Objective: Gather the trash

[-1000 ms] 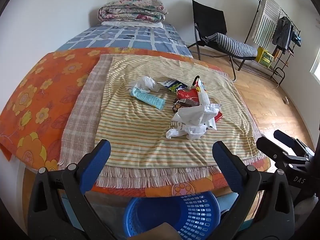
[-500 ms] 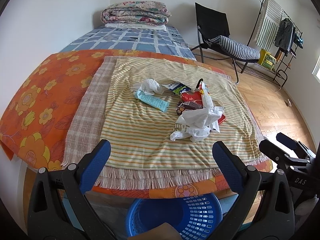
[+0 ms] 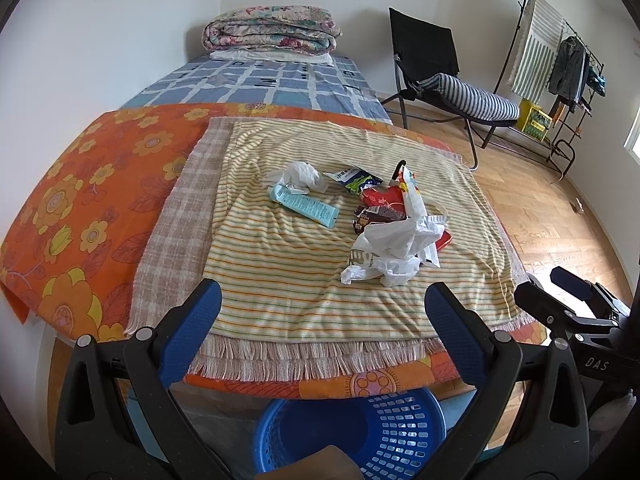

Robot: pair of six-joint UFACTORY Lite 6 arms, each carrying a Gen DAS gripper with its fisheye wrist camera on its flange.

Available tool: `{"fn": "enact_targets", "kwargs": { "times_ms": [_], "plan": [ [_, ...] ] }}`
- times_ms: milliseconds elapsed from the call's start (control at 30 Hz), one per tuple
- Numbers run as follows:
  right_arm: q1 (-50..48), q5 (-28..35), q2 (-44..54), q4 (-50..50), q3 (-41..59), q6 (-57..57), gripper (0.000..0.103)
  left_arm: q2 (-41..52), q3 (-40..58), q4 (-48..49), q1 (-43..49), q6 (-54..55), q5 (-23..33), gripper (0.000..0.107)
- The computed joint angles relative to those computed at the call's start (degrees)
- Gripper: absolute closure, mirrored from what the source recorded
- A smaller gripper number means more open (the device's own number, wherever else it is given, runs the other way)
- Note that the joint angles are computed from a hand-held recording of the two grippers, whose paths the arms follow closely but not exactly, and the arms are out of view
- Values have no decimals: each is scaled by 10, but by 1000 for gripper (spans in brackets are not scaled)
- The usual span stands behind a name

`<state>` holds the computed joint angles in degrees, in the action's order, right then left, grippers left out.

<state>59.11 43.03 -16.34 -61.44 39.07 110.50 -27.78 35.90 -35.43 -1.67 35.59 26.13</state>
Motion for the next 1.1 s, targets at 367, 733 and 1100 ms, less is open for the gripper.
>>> {"fn": "enact_targets", "kwargs": {
  "times_ms": [367, 733, 1100],
  "plan": [
    [1, 1, 3, 1, 1, 0, 0, 1, -1, -2, 1, 3, 0, 4],
    [6, -3, 9, -11, -8, 19, 0, 0, -3, -3, -1, 3, -1, 4],
    [13, -5, 14, -22, -18, 38, 0, -2, -5, -1, -4, 0, -4, 4]
  ]
}}
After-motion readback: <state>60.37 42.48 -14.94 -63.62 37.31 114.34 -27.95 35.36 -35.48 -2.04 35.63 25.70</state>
